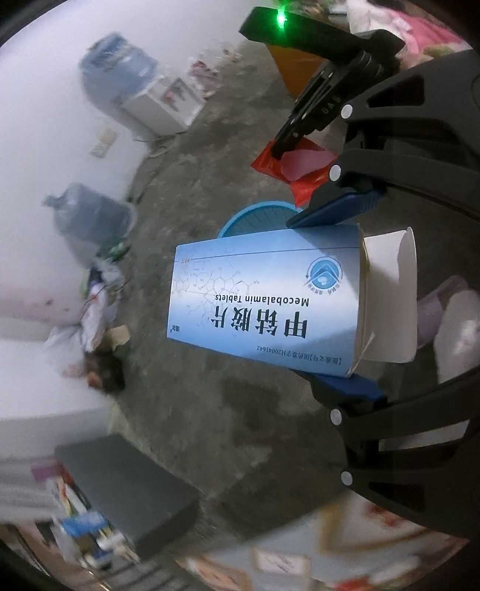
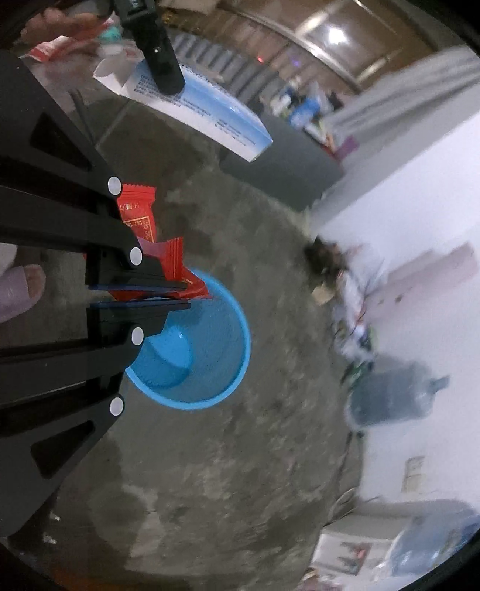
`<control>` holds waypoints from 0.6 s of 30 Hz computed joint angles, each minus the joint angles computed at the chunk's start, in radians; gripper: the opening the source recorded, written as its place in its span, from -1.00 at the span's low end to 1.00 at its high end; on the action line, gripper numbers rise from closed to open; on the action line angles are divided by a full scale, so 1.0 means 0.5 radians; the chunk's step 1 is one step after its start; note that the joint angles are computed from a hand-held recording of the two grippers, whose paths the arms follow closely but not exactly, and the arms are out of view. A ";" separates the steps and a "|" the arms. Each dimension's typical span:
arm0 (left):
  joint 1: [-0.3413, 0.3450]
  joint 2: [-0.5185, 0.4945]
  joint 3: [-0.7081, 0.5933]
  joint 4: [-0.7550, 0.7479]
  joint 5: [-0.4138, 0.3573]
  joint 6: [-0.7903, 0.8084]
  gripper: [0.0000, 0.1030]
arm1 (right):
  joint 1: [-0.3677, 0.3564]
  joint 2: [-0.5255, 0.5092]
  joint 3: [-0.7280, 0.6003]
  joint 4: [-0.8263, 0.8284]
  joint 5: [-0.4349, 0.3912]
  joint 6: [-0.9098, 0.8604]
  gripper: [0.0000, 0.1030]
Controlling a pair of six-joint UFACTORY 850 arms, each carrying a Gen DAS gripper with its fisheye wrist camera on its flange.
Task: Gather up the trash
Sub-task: 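Carry the box and wrappers over the blue wastebasket and release both, then return both tools to the table toward the Pepsi bottle and plastic cup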
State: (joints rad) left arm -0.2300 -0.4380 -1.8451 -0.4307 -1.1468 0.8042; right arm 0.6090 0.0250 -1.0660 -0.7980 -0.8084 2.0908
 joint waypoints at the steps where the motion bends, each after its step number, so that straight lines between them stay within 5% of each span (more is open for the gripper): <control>1: -0.033 -0.008 0.015 0.022 0.023 -0.020 0.28 | -0.036 -0.009 0.021 0.028 0.028 -0.006 -0.91; 4: -0.118 -0.101 -0.008 0.045 0.080 -0.063 0.30 | -0.175 -0.034 0.103 0.071 0.182 -0.011 -0.90; 6: -0.163 -0.183 -0.070 0.067 0.113 -0.099 0.53 | -0.270 -0.082 0.128 0.150 0.261 -0.086 -0.83; 9: -0.222 -0.246 -0.107 0.106 0.144 -0.176 0.61 | -0.393 -0.129 0.192 0.315 0.416 -0.174 -0.09; 14: -0.215 -0.216 -0.094 -0.011 0.110 -0.150 0.61 | -0.373 -0.085 0.267 0.226 0.384 0.026 -0.04; 18: -0.178 -0.135 -0.068 -0.115 0.087 0.018 0.61 | -0.277 -0.030 0.239 0.155 0.196 0.086 0.04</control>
State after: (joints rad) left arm -0.3189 -0.5057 -1.8790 -0.4883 -1.1032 0.8135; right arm 0.4705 0.0099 -0.9463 -0.7204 -0.7101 2.1336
